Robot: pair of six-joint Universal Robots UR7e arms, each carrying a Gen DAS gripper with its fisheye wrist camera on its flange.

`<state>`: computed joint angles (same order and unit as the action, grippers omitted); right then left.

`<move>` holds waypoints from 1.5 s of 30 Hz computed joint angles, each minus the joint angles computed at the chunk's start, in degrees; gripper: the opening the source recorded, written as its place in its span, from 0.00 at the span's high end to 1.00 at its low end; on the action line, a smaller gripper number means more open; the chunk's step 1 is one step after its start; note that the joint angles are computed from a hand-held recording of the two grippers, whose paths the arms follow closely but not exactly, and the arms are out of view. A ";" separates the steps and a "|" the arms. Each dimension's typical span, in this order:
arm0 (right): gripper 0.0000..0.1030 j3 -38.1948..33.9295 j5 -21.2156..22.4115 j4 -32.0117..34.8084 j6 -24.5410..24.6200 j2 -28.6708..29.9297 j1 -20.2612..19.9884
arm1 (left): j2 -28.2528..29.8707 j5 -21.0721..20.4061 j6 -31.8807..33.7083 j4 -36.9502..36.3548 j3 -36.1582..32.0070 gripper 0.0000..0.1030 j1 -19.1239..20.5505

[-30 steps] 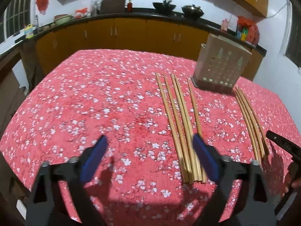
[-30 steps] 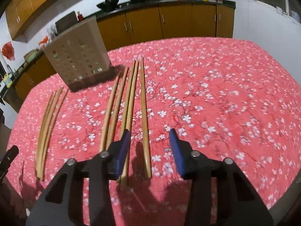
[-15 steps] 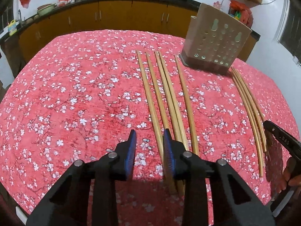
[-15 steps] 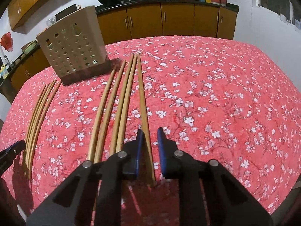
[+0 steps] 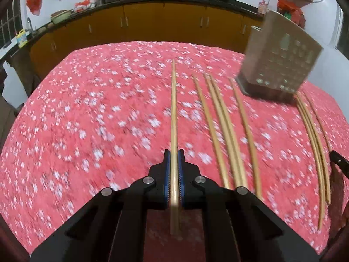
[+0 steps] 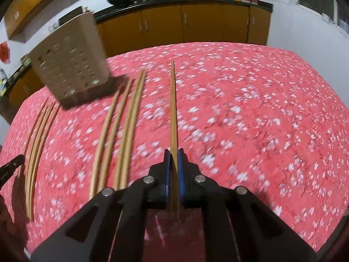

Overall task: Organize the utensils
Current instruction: 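Lift the right tool's chopstick into the holder while the left tool carries its chopstick there too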

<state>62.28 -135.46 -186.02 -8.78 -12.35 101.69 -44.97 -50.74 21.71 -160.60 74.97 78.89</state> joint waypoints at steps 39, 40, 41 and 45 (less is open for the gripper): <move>0.92 2.68 7.75 -26.24 -17.56 -6.16 5.37 | -7.28 -8.74 6.11 -13.93 0.24 0.93 -4.12; 0.92 2.13 7.71 -26.06 -17.50 -6.07 5.51 | -7.14 -8.79 6.41 -14.13 -0.15 0.93 -4.15; 0.92 1.40 7.95 -25.52 -17.30 -6.14 5.61 | -6.61 -8.81 6.72 -13.97 -1.42 0.93 -4.26; 0.92 -1.23 10.45 -24.73 -17.68 -6.65 6.47 | -5.25 -9.38 6.87 -13.24 -5.31 0.93 -4.87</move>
